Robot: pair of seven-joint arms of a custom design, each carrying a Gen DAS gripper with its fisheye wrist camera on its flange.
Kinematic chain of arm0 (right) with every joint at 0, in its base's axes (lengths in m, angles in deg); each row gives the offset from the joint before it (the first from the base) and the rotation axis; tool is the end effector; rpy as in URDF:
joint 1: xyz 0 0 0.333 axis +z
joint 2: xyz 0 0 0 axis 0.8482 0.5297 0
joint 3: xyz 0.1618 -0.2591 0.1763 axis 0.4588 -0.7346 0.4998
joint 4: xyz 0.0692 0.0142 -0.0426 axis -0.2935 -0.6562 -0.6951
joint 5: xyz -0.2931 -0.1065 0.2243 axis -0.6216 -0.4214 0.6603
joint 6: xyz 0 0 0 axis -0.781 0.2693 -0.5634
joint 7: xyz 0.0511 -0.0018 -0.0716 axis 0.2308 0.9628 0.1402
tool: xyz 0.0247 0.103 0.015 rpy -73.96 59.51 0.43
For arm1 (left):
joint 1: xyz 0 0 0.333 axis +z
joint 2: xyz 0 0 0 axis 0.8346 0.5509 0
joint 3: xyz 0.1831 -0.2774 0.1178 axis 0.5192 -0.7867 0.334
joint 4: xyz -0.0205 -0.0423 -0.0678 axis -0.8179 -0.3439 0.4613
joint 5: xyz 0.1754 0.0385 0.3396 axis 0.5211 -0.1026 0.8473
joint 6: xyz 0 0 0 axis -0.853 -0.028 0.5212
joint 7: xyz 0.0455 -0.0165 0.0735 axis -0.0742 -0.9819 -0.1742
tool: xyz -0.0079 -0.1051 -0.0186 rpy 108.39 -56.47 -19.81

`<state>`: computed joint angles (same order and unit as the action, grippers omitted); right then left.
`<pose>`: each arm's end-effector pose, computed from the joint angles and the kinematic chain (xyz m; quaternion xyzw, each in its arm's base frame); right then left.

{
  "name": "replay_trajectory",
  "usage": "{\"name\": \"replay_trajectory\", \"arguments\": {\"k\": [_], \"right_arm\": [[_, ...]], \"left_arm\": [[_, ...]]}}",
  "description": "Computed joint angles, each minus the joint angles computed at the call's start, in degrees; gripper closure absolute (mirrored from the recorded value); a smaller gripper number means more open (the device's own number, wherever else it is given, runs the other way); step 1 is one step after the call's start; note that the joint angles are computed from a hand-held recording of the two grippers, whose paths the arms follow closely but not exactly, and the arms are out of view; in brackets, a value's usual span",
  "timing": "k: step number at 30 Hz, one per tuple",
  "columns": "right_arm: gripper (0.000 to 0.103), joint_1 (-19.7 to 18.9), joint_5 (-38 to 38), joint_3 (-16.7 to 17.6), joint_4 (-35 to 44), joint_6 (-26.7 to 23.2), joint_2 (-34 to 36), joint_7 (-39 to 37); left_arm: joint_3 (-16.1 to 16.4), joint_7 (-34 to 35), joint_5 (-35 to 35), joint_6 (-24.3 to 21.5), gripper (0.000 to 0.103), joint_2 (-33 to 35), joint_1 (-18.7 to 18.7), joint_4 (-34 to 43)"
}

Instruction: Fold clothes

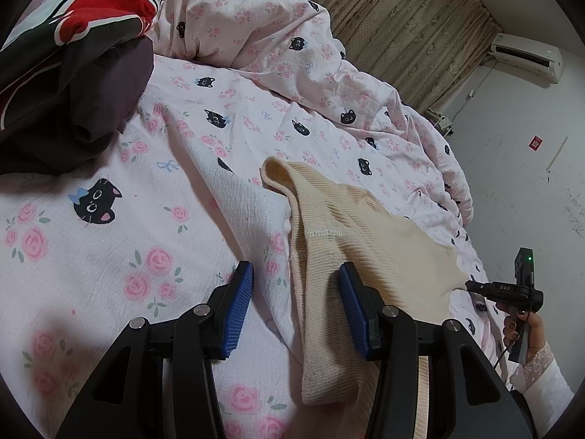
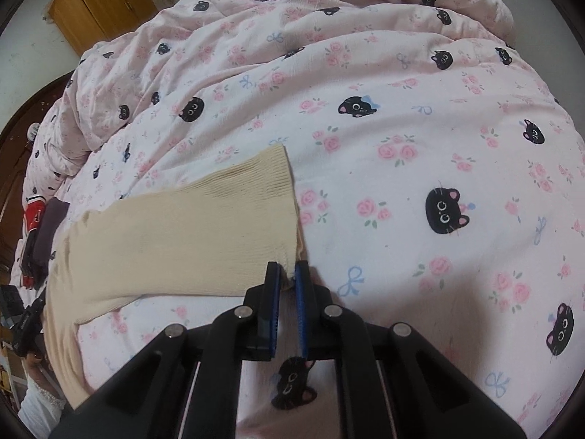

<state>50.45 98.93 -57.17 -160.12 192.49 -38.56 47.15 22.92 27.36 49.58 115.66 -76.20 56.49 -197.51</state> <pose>0.6923 -0.1163 0.4935 -0.7229 0.6281 -0.0490 0.2840 0.4601 -0.1156 0.4616 -0.7236 0.4966 -0.4610 0.1316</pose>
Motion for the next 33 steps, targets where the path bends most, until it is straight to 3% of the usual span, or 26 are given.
{"name": "replay_trajectory", "arguments": {"k": [7, 13, 16, 25, 28, 33], "right_arm": [[0.090, 1.32, -2.85, -0.20, -1.38, 3.55, 0.20, -0.52], [0.061, 0.12, 0.77, 0.40, -3.87, 4.58, -2.56, -3.78], [0.061, -0.49, 3.84, 0.51, -6.46, 5.08, -4.99, -5.75], [0.061, -0.36, 8.24, -0.87, -14.41, 6.07, -11.63, -9.23], [0.061, -0.49, 9.58, -1.38, -16.24, 5.60, -13.16, -9.92], [0.061, -0.17, 11.55, -1.75, -20.37, 4.74, -16.90, -13.09]], "left_arm": [[-0.21, 0.44, -0.61, -0.09, 0.060, -0.50, 0.05, -0.37], [-1.67, 2.08, -1.95, -0.66, 0.060, -4.35, 0.38, -2.16], [-4.88, 5.33, -4.48, -0.92, 0.060, -7.63, 1.97, -3.97], [0.49, -0.11, 0.10, -4.44, 0.060, -10.71, -5.43, -5.86], [-1.66, -1.70, -1.33, -6.58, 0.060, -11.62, -3.97, -6.61], [-1.37, -4.69, -2.22, -5.09, 0.060, -12.25, -4.83, -8.53]]}}
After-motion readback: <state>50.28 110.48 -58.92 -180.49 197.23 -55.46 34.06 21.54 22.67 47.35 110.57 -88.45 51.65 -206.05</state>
